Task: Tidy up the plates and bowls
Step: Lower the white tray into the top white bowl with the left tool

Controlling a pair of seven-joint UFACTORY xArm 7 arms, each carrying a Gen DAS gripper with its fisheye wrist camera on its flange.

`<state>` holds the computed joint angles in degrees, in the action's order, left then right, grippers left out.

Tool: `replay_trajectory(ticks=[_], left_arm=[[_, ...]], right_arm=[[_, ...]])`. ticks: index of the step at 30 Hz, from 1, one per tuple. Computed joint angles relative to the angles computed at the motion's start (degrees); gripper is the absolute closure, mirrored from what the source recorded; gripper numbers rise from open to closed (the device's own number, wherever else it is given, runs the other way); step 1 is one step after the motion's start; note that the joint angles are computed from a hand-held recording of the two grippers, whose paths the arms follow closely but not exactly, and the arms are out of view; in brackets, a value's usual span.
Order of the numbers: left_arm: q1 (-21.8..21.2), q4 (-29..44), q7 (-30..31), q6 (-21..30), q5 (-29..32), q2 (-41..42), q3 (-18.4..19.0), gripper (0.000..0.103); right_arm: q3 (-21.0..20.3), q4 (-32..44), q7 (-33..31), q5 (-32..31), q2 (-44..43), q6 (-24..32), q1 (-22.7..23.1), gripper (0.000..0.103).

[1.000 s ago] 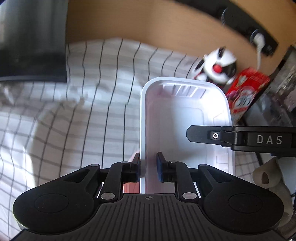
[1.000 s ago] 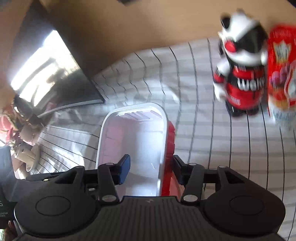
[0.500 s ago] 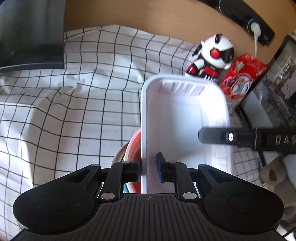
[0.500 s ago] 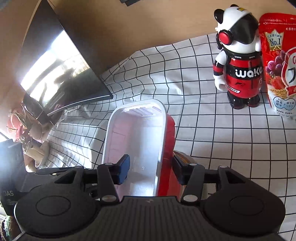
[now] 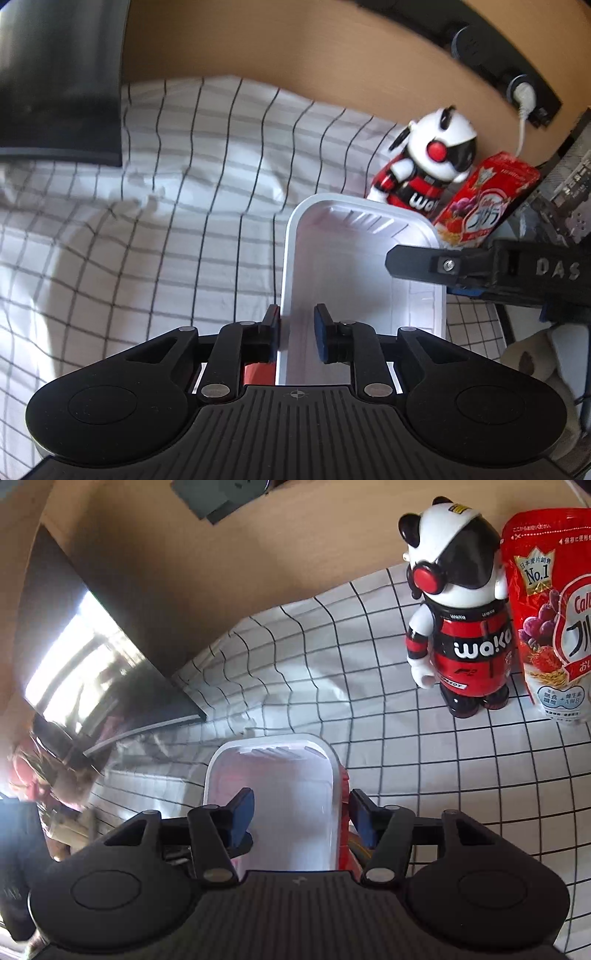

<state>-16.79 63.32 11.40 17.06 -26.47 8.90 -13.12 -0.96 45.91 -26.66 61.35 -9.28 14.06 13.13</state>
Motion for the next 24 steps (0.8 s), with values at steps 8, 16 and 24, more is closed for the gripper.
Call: replay_trajectory(ticks=[8, 16, 24], left_arm=[[0.22, -3.17, 7.12, 0.8, -5.97, -2.8, 0.09, 0.08], [0.88, -3.83, 6.31, 3.42, -6.37, -2.14, 0.72, 0.081], [0.08, -7.12, 7.87, 2.06, -6.45, -5.83, 1.81, 0.081]], right_arm=[[-1.39, -2.55, -13.29, 10.32, -4.96, 4.02, 0.9, 0.045], [0.39, -4.97, -2.8, -1.02, -2.11, -0.77, 0.63, 0.045], [-0.09, -9.59, 5.33, -12.43, -4.36, -3.53, 0.93, 0.045]])
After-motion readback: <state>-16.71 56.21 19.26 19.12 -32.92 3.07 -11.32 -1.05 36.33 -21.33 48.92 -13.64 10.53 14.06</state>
